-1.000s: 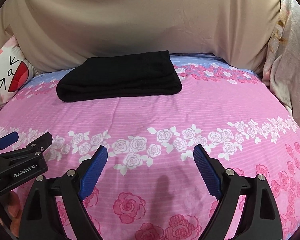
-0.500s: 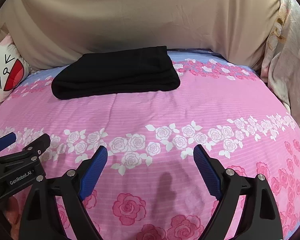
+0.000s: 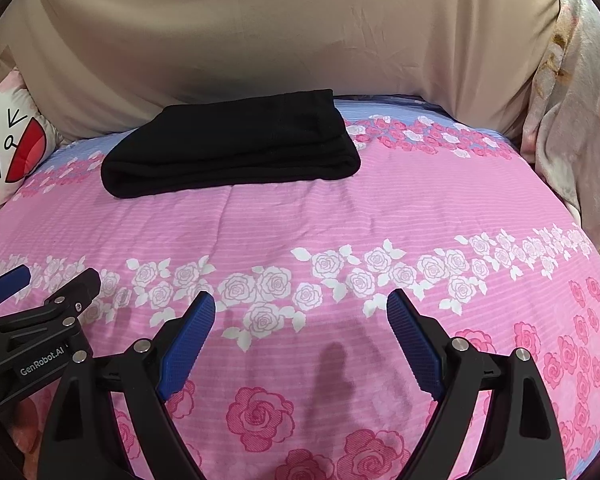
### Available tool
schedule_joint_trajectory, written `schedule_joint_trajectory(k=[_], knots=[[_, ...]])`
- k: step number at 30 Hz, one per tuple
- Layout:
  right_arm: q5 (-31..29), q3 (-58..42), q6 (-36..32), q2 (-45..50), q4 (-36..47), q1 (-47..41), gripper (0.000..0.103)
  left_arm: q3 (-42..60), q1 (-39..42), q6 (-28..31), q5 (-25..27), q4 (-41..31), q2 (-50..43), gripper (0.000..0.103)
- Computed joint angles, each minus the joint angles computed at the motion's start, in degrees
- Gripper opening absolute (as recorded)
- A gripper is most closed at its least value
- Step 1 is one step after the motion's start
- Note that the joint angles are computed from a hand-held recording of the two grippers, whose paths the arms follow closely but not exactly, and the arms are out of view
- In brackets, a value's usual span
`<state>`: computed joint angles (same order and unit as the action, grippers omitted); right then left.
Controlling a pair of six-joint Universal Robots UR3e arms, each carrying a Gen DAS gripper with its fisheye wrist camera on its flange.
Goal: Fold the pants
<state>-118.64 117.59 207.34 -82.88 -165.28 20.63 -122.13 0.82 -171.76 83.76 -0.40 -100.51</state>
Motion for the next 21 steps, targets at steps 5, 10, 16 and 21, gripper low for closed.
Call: schedule_joint_trajectory(k=[5, 10, 16, 21], knots=[[0.04, -0.05, 0.18, 0.13, 0.24, 0.03, 0.086, 0.03, 0.82, 0.77, -1.79, -1.08, 0.56, 0.098], [0.19, -0.05, 0.16, 0.38, -0.08, -0.02, 0.086, -0.74, 0.51, 0.47, -0.88, 1.12, 0.51, 0.098], [0.07, -0.06, 0.32, 0.37, -0.04, 0.08, 0.086, 0.5, -1.63, -0.21, 3.88, 1.67, -0.86, 0.098], [0.34, 0.09, -0.06, 0.21, -0.14, -0.21, 0.086, -0.27, -1.74, 0.82, 3.34, 2.85, -0.6, 0.098]])
